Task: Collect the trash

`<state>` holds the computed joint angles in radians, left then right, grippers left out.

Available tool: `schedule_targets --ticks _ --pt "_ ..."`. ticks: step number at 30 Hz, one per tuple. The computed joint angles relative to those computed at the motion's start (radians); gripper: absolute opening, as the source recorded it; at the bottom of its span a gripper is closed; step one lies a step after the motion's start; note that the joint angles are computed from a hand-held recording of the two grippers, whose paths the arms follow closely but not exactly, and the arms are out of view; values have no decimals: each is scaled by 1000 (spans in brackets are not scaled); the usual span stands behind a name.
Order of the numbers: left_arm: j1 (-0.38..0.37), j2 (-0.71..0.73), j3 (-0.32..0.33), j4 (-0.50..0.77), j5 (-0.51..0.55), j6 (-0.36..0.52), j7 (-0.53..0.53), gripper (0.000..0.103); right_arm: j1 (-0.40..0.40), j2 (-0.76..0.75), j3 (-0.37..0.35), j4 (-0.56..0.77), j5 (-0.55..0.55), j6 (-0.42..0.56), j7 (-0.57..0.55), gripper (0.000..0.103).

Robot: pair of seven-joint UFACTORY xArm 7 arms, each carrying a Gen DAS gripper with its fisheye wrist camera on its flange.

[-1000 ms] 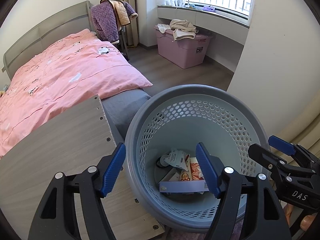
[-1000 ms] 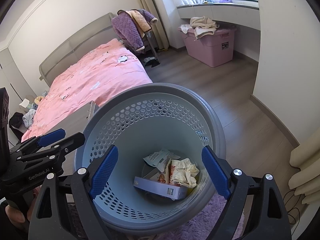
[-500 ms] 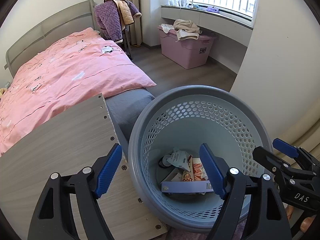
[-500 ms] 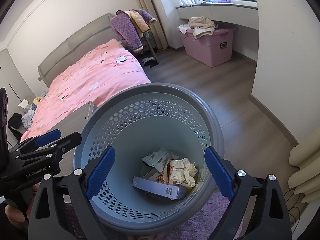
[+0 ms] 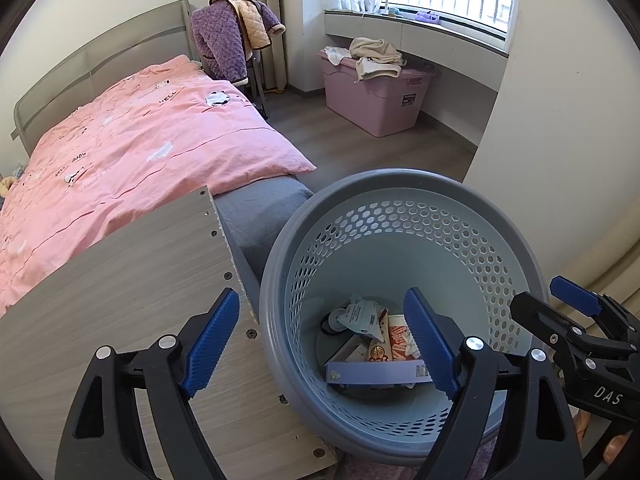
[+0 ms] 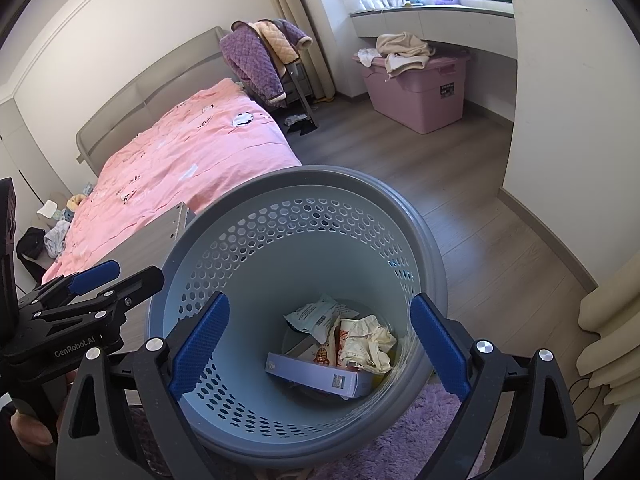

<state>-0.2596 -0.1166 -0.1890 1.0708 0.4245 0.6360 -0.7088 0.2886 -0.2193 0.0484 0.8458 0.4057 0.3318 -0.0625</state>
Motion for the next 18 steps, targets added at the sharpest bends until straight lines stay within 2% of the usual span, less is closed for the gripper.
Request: schedule_targets --ticks 18 --pt "0 -2 -1 1 7 8 -11 82 0 2 -2 2 5 1 -5 90"
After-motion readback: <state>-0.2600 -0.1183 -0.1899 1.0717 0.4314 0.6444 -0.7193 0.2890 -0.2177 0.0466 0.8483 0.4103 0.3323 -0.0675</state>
